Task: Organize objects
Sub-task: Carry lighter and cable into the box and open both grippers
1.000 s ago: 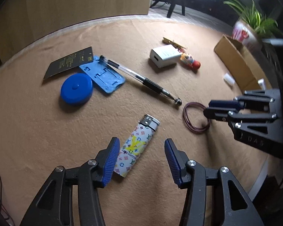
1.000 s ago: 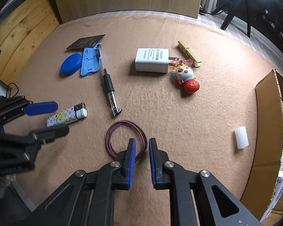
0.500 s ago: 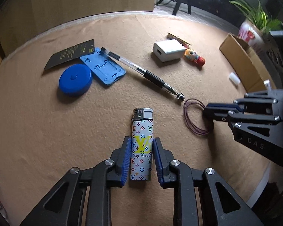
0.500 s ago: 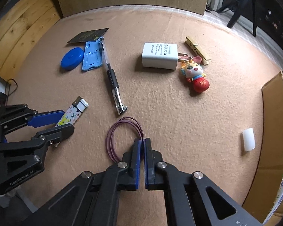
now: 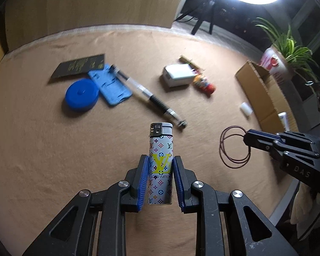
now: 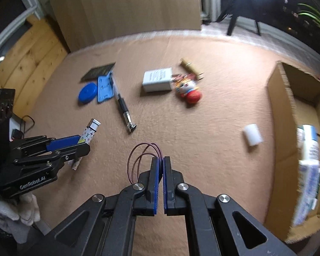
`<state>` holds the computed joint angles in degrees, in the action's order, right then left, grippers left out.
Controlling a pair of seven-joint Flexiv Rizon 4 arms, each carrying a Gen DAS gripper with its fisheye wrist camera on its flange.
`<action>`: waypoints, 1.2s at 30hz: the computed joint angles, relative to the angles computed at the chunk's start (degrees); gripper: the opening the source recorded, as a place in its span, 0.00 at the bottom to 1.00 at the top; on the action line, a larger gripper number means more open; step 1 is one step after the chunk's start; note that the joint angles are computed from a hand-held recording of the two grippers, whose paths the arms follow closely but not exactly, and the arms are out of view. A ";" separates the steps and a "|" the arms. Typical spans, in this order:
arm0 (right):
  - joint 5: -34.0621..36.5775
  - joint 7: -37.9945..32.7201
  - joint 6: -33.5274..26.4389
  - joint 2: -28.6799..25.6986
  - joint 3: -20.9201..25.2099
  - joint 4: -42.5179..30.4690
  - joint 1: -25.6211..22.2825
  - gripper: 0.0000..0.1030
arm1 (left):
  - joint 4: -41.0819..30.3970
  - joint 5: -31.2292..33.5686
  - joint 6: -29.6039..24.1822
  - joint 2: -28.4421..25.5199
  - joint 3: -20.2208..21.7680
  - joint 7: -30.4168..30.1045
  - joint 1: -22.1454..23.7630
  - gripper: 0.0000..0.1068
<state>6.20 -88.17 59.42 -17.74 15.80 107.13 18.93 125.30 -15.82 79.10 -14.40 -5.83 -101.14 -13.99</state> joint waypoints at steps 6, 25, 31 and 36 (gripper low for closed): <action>0.91 0.38 2.24 4.73 -1.32 3.05 -2.16 0.03 | -3.46 -0.78 0.57 -1.02 -1.59 1.55 -0.39 0.24; -9.64 10.81 8.85 11.52 -9.23 10.70 -10.03 0.03 | -36.77 5.24 -10.79 -18.66 -1.66 3.88 -9.45 0.24; -10.48 10.96 8.50 9.46 -9.72 9.89 -11.68 0.03 | -51.52 6.68 -18.19 -27.09 -0.87 3.90 -12.33 0.24; -10.69 10.94 7.85 7.60 -9.98 9.02 -12.64 0.03 | -63.28 7.94 -25.19 -33.58 -0.13 4.40 -14.44 0.24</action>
